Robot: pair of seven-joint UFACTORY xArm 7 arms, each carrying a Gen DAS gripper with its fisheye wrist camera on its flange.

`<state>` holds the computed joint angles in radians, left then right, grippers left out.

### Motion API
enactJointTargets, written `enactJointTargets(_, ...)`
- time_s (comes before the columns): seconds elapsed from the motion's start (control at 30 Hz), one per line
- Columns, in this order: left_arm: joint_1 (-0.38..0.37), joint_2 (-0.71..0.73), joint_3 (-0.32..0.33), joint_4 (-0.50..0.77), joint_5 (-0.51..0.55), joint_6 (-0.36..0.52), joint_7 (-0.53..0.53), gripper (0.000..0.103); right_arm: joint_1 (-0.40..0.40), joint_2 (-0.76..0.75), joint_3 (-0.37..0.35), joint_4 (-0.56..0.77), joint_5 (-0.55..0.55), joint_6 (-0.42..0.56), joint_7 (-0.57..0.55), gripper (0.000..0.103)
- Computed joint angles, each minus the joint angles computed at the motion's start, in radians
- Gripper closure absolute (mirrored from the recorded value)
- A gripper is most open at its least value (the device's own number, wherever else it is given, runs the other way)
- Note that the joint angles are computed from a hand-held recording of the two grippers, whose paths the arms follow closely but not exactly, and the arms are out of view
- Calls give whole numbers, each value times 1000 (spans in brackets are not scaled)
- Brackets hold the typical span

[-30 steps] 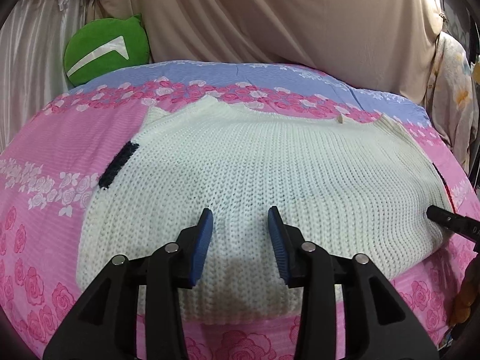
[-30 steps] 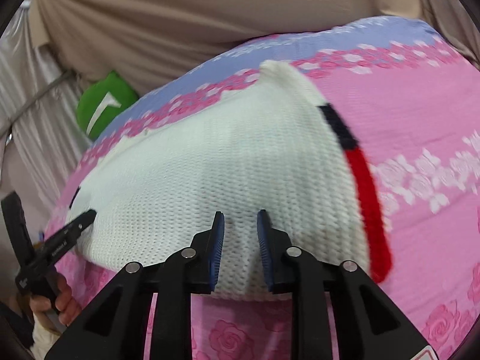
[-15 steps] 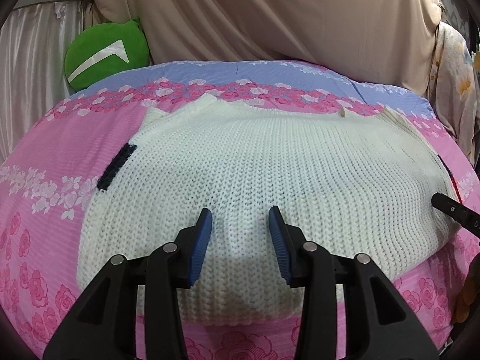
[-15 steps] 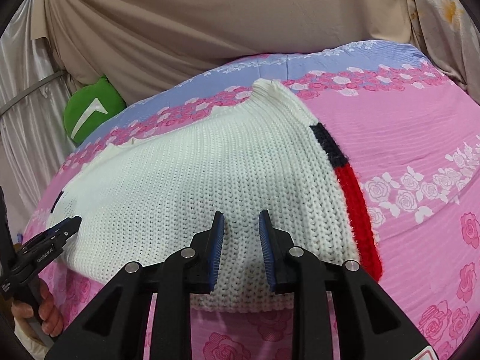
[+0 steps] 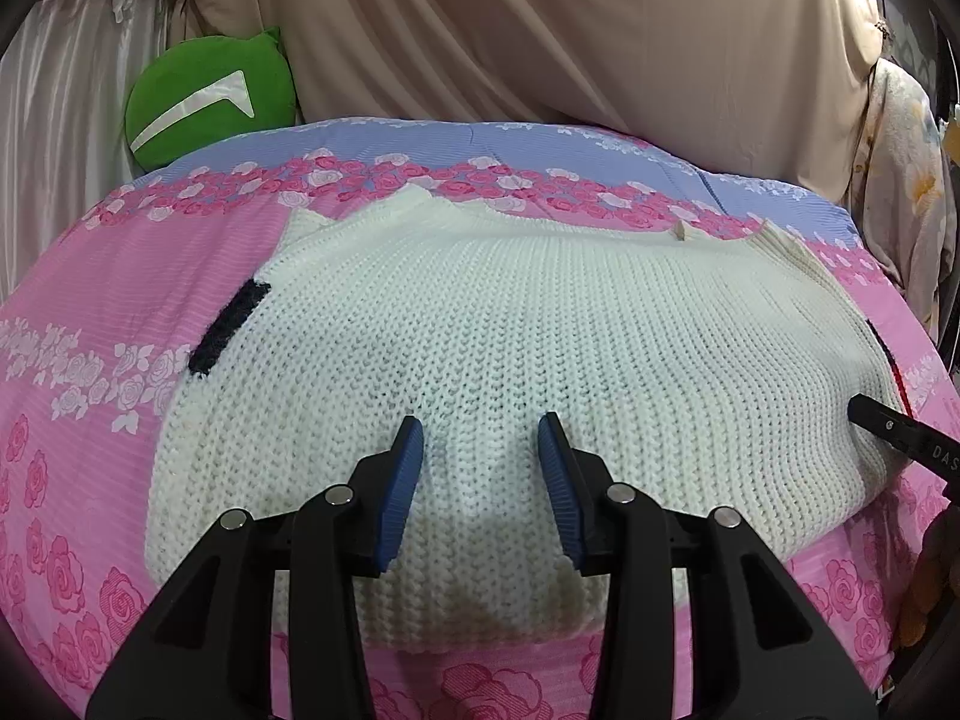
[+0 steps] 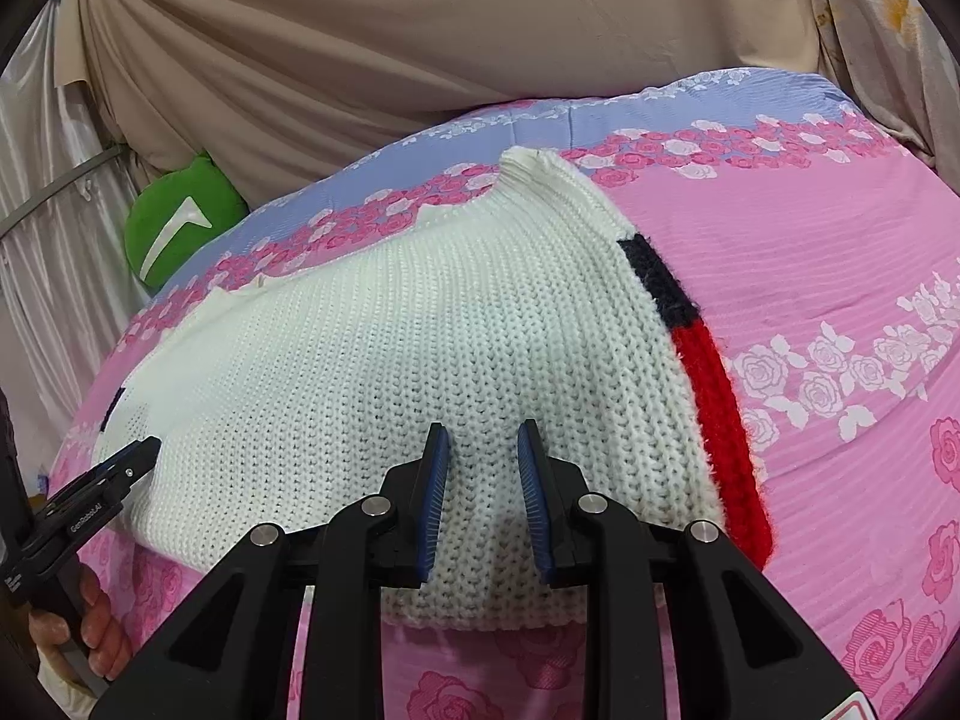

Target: Fold small clothes

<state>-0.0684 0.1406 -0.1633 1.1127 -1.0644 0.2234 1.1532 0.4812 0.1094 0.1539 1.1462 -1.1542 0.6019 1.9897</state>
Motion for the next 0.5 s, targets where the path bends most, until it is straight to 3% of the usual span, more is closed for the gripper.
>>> enactJointTargets(0.3,-3,-3,2,-3,3,1,-3,64,-5,-10,2,-11,-21,-8,22,79)
enactJointTargets(0.5,-11,-4,2,-8,54,-20,-42,63,1,-18,11,-12,-31,10,8,67)
